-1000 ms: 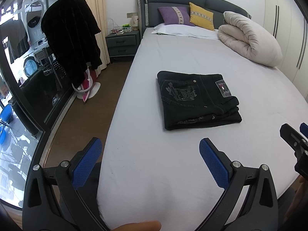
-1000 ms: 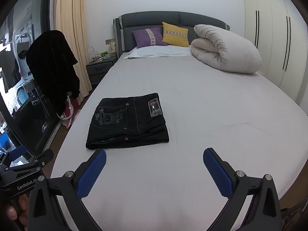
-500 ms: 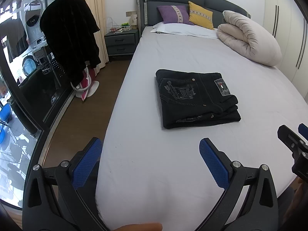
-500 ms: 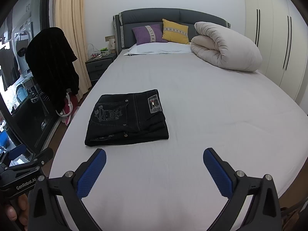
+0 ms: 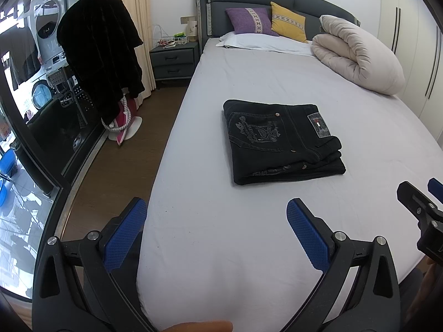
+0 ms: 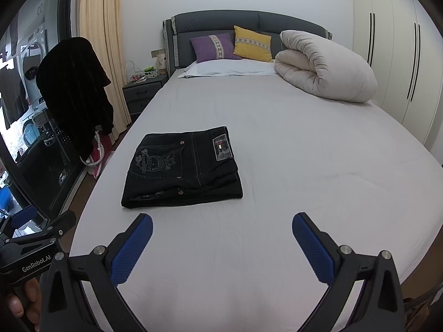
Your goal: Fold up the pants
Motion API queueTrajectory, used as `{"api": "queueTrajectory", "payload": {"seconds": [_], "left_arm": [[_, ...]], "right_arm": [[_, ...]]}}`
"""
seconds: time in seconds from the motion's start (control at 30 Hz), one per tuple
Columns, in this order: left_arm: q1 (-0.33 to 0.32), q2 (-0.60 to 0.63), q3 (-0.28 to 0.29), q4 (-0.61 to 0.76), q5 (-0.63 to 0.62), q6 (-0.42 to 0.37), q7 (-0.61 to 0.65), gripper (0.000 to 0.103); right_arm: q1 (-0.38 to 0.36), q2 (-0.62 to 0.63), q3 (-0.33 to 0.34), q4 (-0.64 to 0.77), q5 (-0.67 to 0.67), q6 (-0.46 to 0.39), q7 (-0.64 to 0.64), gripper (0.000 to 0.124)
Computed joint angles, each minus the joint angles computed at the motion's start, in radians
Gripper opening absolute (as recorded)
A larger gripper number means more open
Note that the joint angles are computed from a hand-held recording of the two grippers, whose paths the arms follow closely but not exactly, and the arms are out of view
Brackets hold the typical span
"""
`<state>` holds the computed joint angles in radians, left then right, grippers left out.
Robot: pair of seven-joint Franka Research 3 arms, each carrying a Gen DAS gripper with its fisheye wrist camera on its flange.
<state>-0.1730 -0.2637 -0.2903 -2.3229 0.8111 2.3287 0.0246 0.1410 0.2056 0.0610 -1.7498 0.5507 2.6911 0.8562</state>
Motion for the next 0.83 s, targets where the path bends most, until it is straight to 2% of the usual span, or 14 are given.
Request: {"api": "queueTrajectory", "payload": {"seconds": [0.83], "left_arm": [[0.003, 0.022, 0.005, 0.002, 0.016, 0.033, -0.008, 0.103]], "right_arm": [[-0.005, 0.010, -0.003, 0.004, -0.003, -0.025, -0.002, 0.103]]}}
